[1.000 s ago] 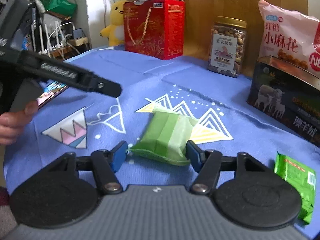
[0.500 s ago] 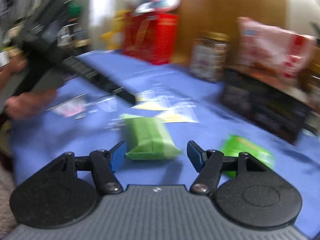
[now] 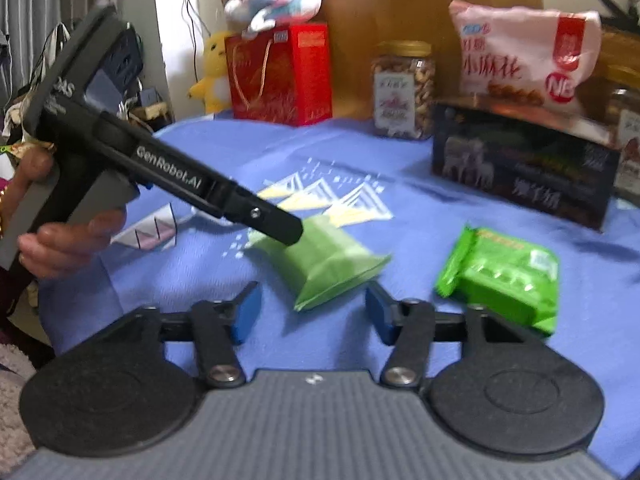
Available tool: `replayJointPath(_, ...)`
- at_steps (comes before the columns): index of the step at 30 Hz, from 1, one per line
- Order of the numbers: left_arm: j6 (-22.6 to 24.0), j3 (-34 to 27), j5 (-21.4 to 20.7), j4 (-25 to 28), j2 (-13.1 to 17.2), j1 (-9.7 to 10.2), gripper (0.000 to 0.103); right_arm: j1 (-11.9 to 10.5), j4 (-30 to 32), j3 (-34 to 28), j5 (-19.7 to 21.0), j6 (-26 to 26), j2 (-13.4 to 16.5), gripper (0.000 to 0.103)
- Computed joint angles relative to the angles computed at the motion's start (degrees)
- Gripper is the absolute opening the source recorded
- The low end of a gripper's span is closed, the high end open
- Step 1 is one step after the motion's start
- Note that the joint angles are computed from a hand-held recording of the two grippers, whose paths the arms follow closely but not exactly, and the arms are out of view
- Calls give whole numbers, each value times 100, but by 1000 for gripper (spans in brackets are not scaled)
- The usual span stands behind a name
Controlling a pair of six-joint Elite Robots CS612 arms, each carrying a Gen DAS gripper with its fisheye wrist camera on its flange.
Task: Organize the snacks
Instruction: 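Grasp the light green pastry pack with both grippers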
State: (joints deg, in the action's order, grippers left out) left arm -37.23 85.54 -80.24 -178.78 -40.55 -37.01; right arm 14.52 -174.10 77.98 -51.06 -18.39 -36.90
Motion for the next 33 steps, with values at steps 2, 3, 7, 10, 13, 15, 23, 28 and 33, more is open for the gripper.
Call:
replayJointPath(2,11,-5,-87,-74,19,4,64,17,-3,-38,-37,67,29,50)
replayJointPath(3,31,-14,-134,-108,33,4,64,18,-36,-41,-37,116,34,44)
replayJointPath(7,139,-61,-150,-125,58,-46,57,36,-154,-43,-143,241,45,26)
replayJointPath(10,232,-40,-220,-253,43,-59,39,26,-279,-6,-144,245,33,23)
replayJointPath(13,265,-41,-241,-229,16,-75,35,10,-470,7,-127,321,36,18)
replayJointPath(15,274,-75,-245,-164,19,-85,34,-4,-636,19,-104,409,36,18)
replayJointPath(23,397,-251,-213,56,63,-112,33,-64,-498,32,-92,316,31,21)
replayJointPath(28,308,-184,-206,13,45,-94,48,-89,-494,127,-117,212,12,40)
replayJointPath(33,267,-154,-314,-115,35,-47,54,-91,-420,101,-143,193,40,42)
